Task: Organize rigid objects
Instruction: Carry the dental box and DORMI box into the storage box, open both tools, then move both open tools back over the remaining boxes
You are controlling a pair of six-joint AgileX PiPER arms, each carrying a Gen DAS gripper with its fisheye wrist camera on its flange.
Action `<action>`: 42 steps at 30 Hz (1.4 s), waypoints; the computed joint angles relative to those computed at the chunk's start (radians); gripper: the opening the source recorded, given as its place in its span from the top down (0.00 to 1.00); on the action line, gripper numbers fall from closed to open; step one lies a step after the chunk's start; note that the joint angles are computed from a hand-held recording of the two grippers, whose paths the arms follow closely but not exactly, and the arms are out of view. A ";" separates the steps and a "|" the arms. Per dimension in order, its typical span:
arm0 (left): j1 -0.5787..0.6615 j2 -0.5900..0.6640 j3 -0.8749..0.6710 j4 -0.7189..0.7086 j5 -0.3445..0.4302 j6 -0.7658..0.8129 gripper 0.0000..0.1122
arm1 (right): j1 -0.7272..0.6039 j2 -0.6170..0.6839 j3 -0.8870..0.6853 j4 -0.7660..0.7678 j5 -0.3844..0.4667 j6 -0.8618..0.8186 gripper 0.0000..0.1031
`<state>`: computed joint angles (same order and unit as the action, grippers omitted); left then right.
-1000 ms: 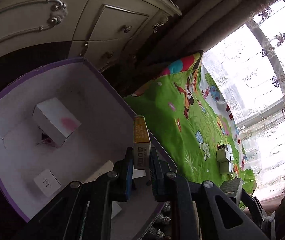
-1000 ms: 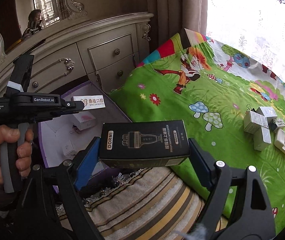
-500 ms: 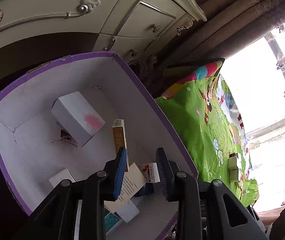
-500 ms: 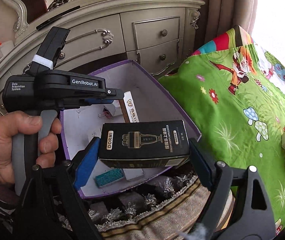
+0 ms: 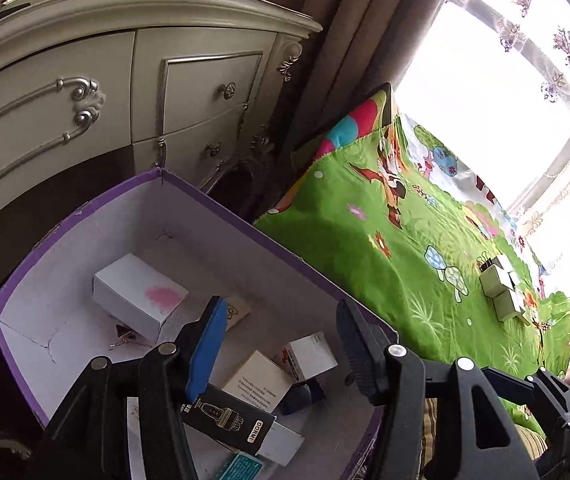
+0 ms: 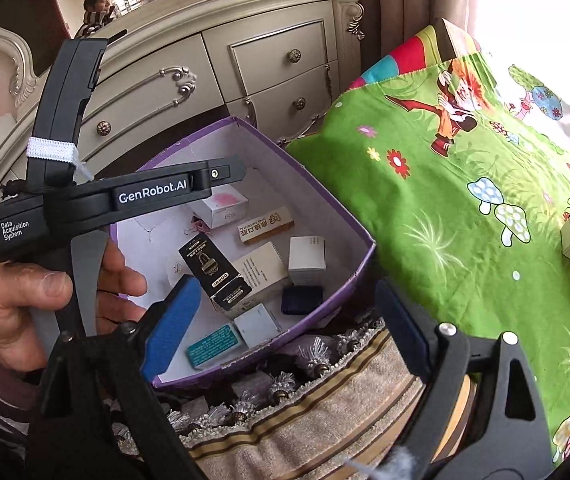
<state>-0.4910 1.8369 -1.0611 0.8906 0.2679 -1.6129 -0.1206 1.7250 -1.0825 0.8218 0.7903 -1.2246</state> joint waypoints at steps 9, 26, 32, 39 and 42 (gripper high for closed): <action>-0.038 0.037 -0.104 -0.338 0.015 0.391 0.48 | -0.098 0.020 -0.058 -0.032 -0.064 0.004 0.12; -0.075 0.235 -0.417 -0.818 0.109 0.890 0.48 | -0.297 0.287 -0.438 -0.189 -0.091 0.258 0.12; -0.094 0.314 -0.577 -0.881 0.179 0.976 0.48 | -0.346 0.420 -0.640 -0.262 -0.059 0.367 0.12; -0.114 0.423 -0.805 -0.941 0.287 1.089 0.48 | -0.363 0.549 -0.804 -0.342 -0.020 0.468 0.12; -0.127 0.493 -0.941 -0.951 0.354 1.116 0.48 | -0.352 0.580 -0.833 -0.361 -0.026 0.471 0.16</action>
